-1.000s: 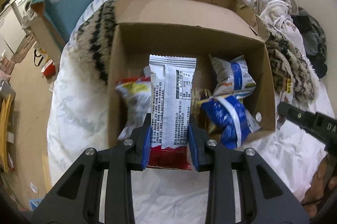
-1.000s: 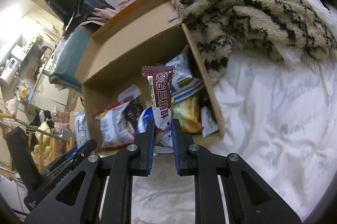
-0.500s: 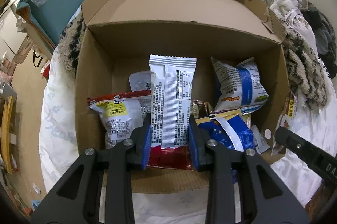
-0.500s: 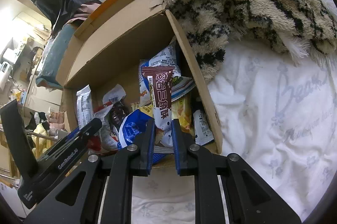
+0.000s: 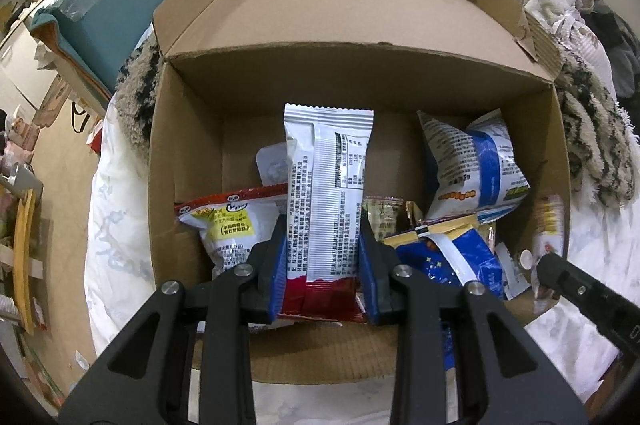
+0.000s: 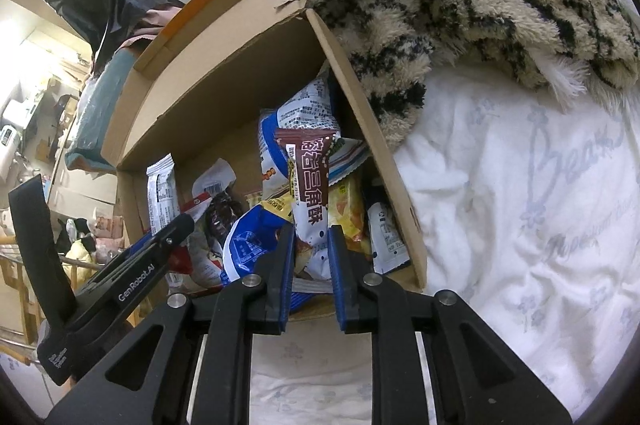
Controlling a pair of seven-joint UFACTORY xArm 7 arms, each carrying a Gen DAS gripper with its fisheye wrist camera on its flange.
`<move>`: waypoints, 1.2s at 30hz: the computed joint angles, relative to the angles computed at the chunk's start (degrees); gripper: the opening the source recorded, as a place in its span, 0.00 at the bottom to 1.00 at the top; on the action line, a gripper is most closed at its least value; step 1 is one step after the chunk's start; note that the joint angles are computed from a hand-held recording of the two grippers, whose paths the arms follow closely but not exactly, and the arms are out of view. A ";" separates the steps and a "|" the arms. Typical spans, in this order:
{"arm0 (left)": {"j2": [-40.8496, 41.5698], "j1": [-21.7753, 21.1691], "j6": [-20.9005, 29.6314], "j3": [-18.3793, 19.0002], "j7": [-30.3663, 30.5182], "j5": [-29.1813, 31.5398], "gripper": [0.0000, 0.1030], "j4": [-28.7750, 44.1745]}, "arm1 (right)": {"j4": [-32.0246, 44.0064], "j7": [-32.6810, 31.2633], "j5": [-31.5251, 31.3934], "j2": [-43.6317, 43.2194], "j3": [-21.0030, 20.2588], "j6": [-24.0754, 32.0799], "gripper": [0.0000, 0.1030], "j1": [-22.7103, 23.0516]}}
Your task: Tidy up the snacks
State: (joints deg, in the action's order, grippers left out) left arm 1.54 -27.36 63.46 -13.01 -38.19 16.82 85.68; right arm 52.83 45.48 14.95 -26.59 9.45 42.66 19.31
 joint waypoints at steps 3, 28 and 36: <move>-0.09 -0.07 0.52 -0.04 -0.34 0.43 0.27 0.07 | -0.50 0.29 0.65 -0.50 -0.28 -0.61 0.19 0.05; -14.59 4.36 -4.13 -1.67 -1.21 0.28 0.97 -7.32 | 2.11 3.35 -8.11 -5.06 3.22 -1.59 0.84 -3.01; -26.64 7.92 -5.91 -2.21 2.23 -4.06 1.00 -14.92 | 2.07 7.55 -13.21 -12.59 7.46 0.51 1.00 -4.60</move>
State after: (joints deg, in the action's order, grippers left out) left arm -25.10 -19.44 57.55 -15.22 -35.96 12.76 70.75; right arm 54.90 53.03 1.74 -39.17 16.91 43.17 14.71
